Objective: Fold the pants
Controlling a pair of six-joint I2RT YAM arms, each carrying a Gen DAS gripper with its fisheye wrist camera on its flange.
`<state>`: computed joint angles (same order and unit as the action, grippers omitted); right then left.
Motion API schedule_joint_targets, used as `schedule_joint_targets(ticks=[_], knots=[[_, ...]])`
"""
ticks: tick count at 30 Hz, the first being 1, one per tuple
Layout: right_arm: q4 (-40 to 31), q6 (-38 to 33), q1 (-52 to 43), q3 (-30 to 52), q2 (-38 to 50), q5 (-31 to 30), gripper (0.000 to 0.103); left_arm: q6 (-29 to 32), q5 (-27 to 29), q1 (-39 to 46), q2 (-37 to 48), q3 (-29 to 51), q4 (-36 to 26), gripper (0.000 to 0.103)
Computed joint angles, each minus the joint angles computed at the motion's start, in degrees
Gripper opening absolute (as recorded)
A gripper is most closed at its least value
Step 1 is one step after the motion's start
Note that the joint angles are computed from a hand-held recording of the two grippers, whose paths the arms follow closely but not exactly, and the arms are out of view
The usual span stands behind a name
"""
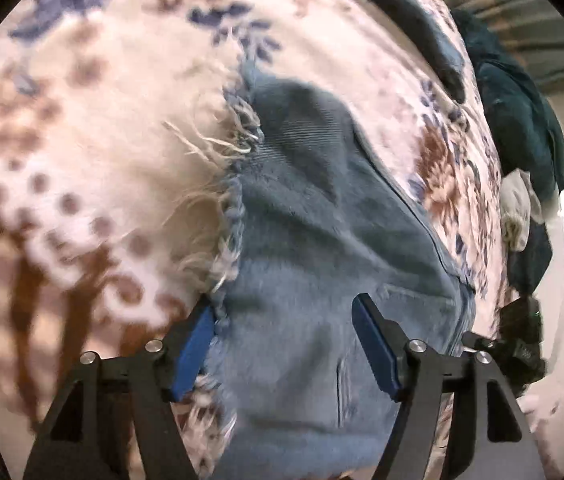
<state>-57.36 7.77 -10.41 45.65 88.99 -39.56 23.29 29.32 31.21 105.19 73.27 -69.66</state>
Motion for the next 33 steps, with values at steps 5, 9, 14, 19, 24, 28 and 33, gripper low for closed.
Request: schedule_joint_targets(ticks=[5,9,14,19,24,28,33], knots=[[11.82,1.62,3.89,-2.13,6.46,-5.25,0.091,0.19,-1.94,-4.03,0.61,0.32,1.71,0.068],[17.78,5.93,8.36,-3.2,4.81,-9.75,0.091,0.95,-0.03,-7.84,-2.62,-1.68,1.95,0.068],[23.76,11.37,12.17,-3.27,7.55,-7.75,0.074,-4.49,0.78,-9.55,-2.6,-3.13,6.98,0.031],[16.97,11.9,15.34,-0.63,1.69,0.54,0.03,-7.13,-1.28,-13.86,-8.4,-4.31,8.61,0.009],[14.46,14.46,17.21,-0.54,-5.45,4.01,0.026,-8.19,-0.76,-14.6,-11.95,-2.2,4.31,0.007],[8.49,13.95,15.46,2.29,-10.97,3.77,0.025,-9.06,0.5,-13.74,-13.41,2.69,-0.33,0.006],[-2.41,9.0,10.65,13.55,-12.33,2.51,0.025,-10.04,3.21,-14.33,-11.58,11.93,-4.22,0.006]])
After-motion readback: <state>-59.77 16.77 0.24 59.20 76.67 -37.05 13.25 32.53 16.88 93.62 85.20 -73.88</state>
